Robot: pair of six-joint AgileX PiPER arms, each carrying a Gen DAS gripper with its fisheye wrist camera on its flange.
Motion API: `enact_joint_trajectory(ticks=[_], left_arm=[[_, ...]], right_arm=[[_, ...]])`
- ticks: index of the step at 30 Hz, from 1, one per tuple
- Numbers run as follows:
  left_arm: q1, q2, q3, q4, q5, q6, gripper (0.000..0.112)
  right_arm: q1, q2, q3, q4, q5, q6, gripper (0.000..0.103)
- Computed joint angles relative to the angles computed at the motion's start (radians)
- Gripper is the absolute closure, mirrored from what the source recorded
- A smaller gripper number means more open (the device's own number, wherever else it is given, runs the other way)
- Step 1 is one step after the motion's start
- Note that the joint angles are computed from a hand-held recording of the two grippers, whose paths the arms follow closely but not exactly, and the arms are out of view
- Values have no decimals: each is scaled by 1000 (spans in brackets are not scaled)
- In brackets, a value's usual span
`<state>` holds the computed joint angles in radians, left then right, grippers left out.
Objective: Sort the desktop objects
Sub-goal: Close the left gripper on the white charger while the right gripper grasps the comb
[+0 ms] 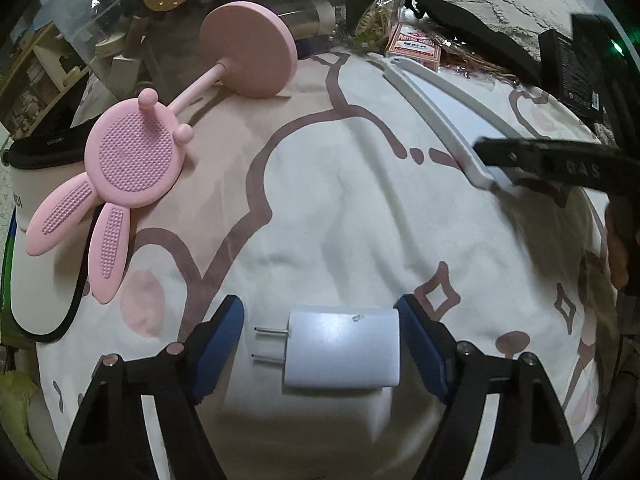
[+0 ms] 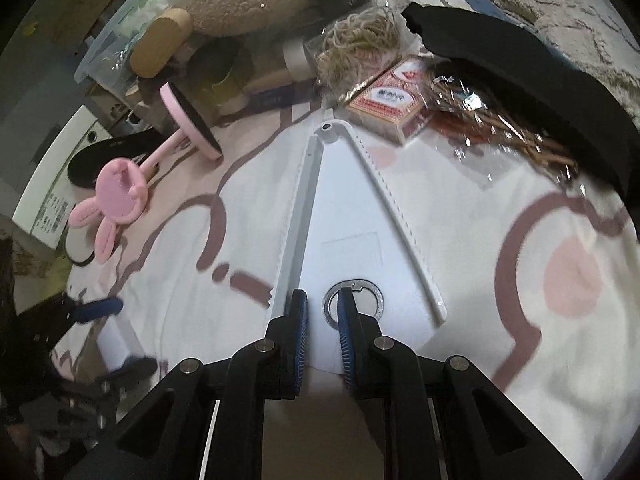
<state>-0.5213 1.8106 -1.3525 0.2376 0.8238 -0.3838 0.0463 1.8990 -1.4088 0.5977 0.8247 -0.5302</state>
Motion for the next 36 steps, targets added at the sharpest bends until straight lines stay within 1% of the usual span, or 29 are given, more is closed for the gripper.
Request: enact_joint_trajectory(ticks=[4,10,14,17,22,24,26,28,30,31,33,34,36], left_arm=[[-4,-6,5,-2,-2,2,38],[-15,-9,12,13,-5,-19,39],[-12,-8,8,8,-4,-12,39],[-10,-5,5,11,1,-10,39],[-14,0,-6,20,15,-26,38],[-8,-5,0,17,18,-33,35],[-10,-22,24,28,18,-58,24],[2,-31,41,23,9,-71,21],[13,-35,46,7,2,-72,21],[15,-36,46,9,-1,-76,21],[13,-40,49,21,-11,-83,27],[12,-39,49,24,-18,-81,32],[8,-36,45,28,-24,-79,37]], right_arm=[[-20,-58,73,7,36,-20,87],[-39,-178,220,-2,66,-57,87],[-36,-229,280,-17,81,-64,87],[-54,-278,341,-5,87,-100,87],[-94,-286,374,73,88,-153,87],[-122,-283,387,128,97,-181,87],[-141,-280,389,159,111,-187,87],[-145,-292,386,157,116,-162,86],[-131,-327,396,146,97,-150,86],[-125,-349,405,154,87,-165,86],[-110,-384,419,179,75,-200,86],[-107,-394,424,207,82,-230,86],[-100,-390,424,264,119,-291,86]])
